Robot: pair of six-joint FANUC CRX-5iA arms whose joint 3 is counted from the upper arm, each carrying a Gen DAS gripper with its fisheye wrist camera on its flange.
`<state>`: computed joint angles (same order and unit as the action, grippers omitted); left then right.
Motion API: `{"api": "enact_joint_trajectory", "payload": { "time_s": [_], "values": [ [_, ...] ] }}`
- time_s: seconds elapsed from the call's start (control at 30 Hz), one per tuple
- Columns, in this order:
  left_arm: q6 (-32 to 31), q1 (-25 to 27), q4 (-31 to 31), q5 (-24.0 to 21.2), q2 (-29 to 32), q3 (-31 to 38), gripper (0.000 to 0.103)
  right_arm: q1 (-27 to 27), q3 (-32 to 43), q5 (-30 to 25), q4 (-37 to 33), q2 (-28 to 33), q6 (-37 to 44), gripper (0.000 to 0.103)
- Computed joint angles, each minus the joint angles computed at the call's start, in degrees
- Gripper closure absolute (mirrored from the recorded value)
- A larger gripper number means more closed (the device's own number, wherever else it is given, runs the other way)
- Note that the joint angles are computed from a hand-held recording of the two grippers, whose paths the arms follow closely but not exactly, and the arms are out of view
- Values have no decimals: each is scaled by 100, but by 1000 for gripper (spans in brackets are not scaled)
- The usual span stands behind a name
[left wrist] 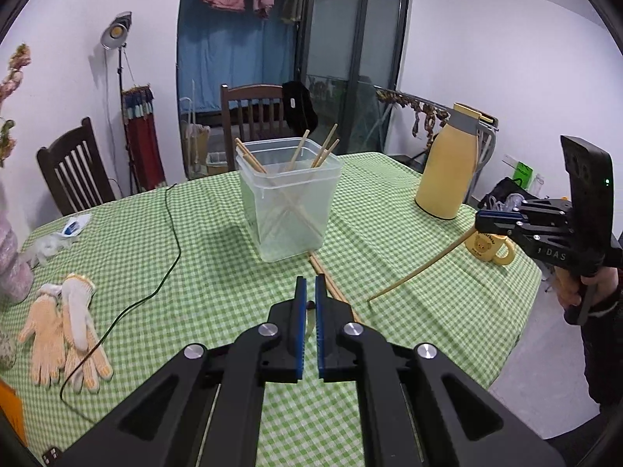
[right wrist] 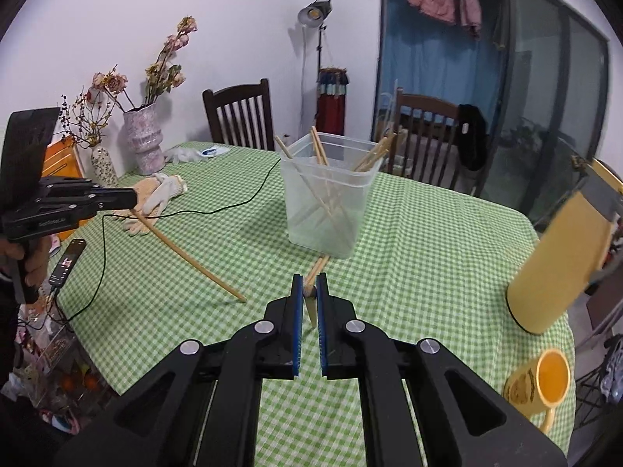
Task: Organize utensils
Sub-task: 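Lift the right tool's chopstick toward the container while the left tool lifts its own, then lower the right tool's chopstick into the container while the left tool lowers its own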
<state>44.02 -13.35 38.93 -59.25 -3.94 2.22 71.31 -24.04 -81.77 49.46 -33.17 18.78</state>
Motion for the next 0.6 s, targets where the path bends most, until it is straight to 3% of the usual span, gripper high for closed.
{"api": "enact_joint_trajectory", "payload": {
  "time_s": [0.13,0.3,0.6],
  "values": [
    [312,-107,-210,-474,691,989,102,-977,699,535,-874,309,985,96],
    [729,-236,-454,-969,1416,2070,101,-1876,1520,688,-1797,838,2127,96],
    [1161,-370,-671,-1632,2357,3486,101,-2580,2341,663,-2518,1513,3098,96]
  ]
}}
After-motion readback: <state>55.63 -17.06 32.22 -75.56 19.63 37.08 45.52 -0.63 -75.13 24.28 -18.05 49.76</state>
